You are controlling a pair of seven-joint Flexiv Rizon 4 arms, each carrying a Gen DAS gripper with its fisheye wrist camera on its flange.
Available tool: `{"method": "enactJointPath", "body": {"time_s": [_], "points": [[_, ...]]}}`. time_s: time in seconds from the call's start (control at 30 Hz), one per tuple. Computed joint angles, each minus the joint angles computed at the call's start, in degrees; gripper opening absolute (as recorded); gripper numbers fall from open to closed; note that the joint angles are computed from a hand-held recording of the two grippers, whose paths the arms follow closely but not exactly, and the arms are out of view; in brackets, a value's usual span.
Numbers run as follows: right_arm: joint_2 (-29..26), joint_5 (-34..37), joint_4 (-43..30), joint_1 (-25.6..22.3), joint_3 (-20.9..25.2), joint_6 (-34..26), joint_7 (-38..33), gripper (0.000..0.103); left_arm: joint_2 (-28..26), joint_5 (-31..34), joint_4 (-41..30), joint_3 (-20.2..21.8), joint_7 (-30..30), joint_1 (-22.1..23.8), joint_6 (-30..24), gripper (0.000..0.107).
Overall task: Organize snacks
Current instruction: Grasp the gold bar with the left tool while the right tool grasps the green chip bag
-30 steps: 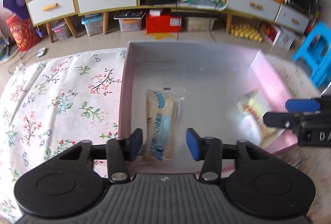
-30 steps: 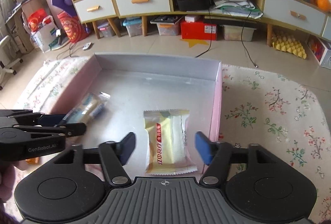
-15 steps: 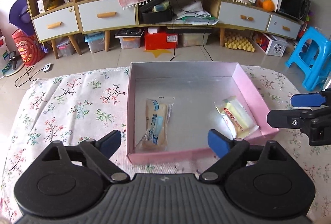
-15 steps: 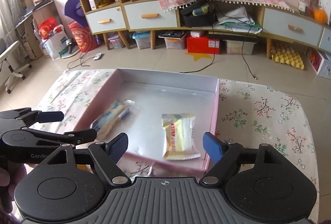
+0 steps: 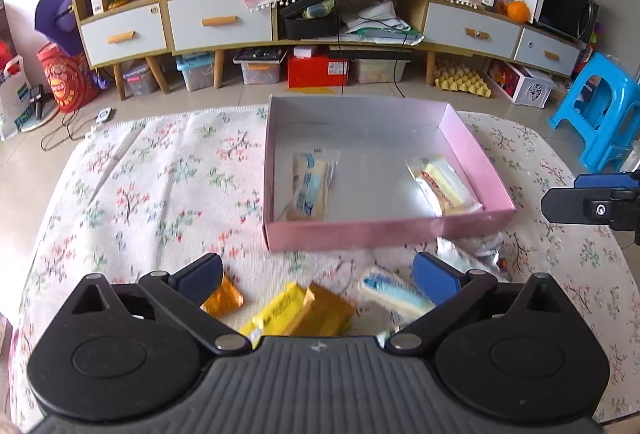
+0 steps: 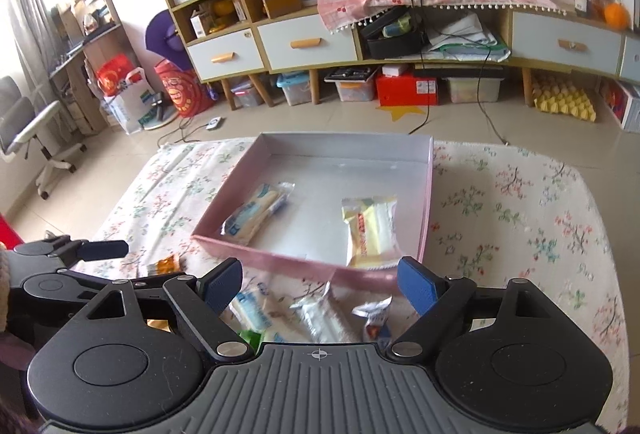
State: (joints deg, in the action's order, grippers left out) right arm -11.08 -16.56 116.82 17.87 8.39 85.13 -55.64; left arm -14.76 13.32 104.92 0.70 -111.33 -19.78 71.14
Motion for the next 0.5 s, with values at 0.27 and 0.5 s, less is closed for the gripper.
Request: {"method": "enactJointPath", "body": {"time_s": [0.27, 0.5], "points": [[1.54, 6.29, 2.26, -0.96, 3.90, -2.39, -5.82, 0.087, 2.04, -2.05, 5.40, -1.05, 3.65, 1.15, 2.06, 0.102], [2.10, 2.81, 5.50, 0.93, 2.02, -2.64, -4.79, 0.087, 3.53, -4.49, 9.95, -1.35, 6.70, 2.97, 4.73, 0.103]]}}
